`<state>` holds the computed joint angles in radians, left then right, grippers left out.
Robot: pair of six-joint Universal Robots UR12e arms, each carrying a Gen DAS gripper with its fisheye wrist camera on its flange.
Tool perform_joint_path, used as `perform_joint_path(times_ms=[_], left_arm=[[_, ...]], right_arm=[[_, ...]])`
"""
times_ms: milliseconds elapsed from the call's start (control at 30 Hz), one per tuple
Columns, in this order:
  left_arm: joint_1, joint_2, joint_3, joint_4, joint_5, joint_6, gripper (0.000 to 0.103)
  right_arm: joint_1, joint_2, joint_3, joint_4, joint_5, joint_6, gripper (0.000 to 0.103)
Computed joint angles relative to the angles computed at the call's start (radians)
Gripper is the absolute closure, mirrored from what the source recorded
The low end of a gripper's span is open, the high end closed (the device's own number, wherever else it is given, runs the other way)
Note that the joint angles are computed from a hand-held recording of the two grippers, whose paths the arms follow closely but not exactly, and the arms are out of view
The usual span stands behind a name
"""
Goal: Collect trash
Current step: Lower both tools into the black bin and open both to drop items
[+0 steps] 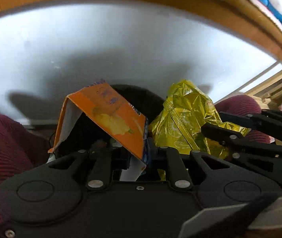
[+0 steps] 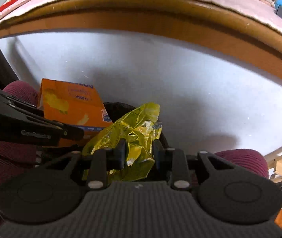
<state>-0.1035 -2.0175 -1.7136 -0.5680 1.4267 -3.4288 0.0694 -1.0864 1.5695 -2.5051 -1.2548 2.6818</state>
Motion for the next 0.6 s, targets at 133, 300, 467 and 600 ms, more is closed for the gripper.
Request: perform_joint_path(times_ms=[133, 300, 467, 600], left_arm=[[0.001, -0.007, 0.006, -0.004, -0.007, 0.016, 0.086], [-0.003, -0.012, 0.010, -0.001, -0.004, 0.015, 0.068], [-0.006, -0.005, 0.009, 0.001, 0.007, 0.006, 0.058], [-0.008, 0.002, 0.009, 0.008, 0.031, 0.004, 0.054]], right_arm=[[0.000, 0.007, -0.010, 0.013, 0.014, 0.006, 0.068], [0.002, 0.015, -0.018, 0.020, 0.022, 0.011, 0.061], [-0.007, 0.015, -0.015, 0.015, 0.042, 0.011, 0.045], [-0.010, 0.013, -0.014, 0.009, 0.048, 0.011, 0.042]])
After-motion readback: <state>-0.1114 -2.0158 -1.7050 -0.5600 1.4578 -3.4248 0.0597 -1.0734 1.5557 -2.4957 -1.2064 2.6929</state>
